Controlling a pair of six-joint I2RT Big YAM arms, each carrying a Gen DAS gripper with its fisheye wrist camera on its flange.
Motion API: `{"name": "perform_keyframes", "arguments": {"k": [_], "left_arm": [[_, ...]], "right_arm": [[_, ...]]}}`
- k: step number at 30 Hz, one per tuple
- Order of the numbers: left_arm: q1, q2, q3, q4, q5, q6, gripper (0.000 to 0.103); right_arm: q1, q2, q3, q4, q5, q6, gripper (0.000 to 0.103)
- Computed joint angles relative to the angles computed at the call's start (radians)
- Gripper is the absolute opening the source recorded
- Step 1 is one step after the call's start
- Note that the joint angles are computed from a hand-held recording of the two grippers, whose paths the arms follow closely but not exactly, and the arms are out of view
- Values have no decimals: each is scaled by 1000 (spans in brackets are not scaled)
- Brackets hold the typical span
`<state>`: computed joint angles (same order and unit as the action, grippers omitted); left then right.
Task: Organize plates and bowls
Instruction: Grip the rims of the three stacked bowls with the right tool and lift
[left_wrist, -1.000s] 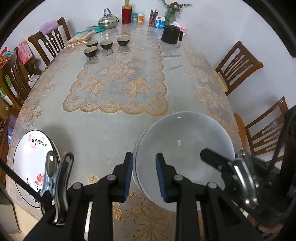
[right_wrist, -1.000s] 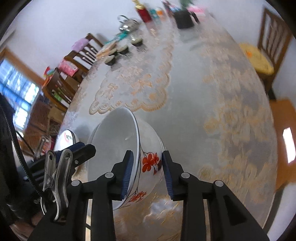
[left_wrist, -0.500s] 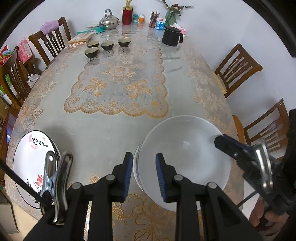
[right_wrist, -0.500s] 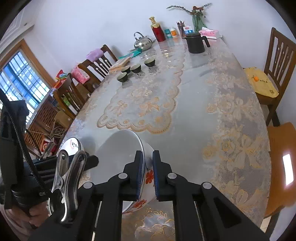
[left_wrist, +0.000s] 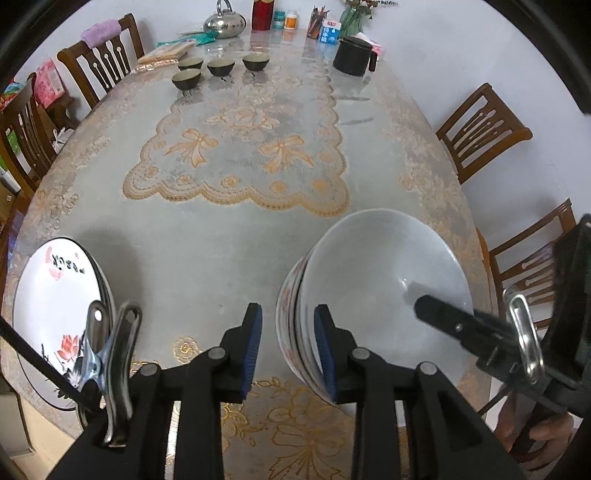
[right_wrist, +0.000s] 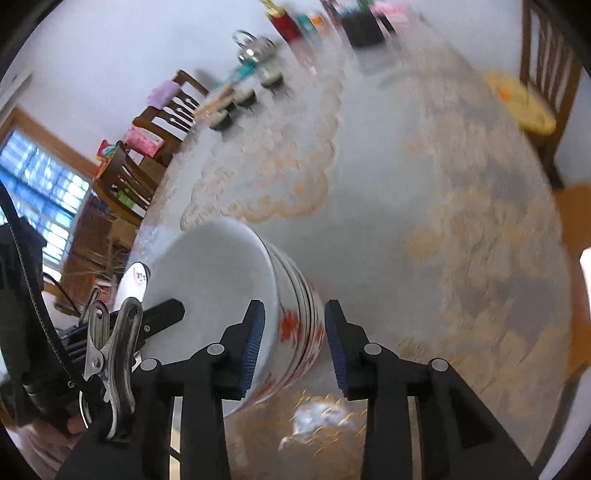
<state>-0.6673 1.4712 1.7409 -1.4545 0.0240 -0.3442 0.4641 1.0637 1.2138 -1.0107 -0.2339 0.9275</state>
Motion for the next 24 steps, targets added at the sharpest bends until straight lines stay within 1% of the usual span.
{"name": "perform_keyframes", "arguments": {"k": [2,4,6,8,9,11,13,15,16,20,22,24], "left_arm": [[7,1,-8,6,28,-13,31],[15,-1,-23,18,58,-27,32],[16,2,-32,22,73,-28,32],[15,10,-35,16,83,-23,32],[15,10,-41,24,92,-24,35],[13,14,-42,29,99,-19,38],[13,19,-40,35,104,-5,43],[15,23,-41,42,116,17,47],[19,29,-35,41,127,31,47],[47,64,-1,9,206,75,49],[59,73,3,9,242,96,50],[69,74,-3,19,270,117,51]], "right_arm": [[-16,-2,-24,31,-48,47,41],[-19,3,-36,47,-76,68,41],[-14,13,-37,47,-83,76,43],[-5,23,-35,40,-70,74,43],[-3,24,-36,46,-68,79,46],[-1,29,-36,51,-68,94,48],[2,30,-44,66,-72,110,51],[3,40,-51,85,-92,120,58],[2,41,-55,93,-100,128,60],[-3,31,-101,169,-120,235,64],[-8,29,-125,218,-143,289,66],[-5,30,-135,245,-141,317,69]]}}
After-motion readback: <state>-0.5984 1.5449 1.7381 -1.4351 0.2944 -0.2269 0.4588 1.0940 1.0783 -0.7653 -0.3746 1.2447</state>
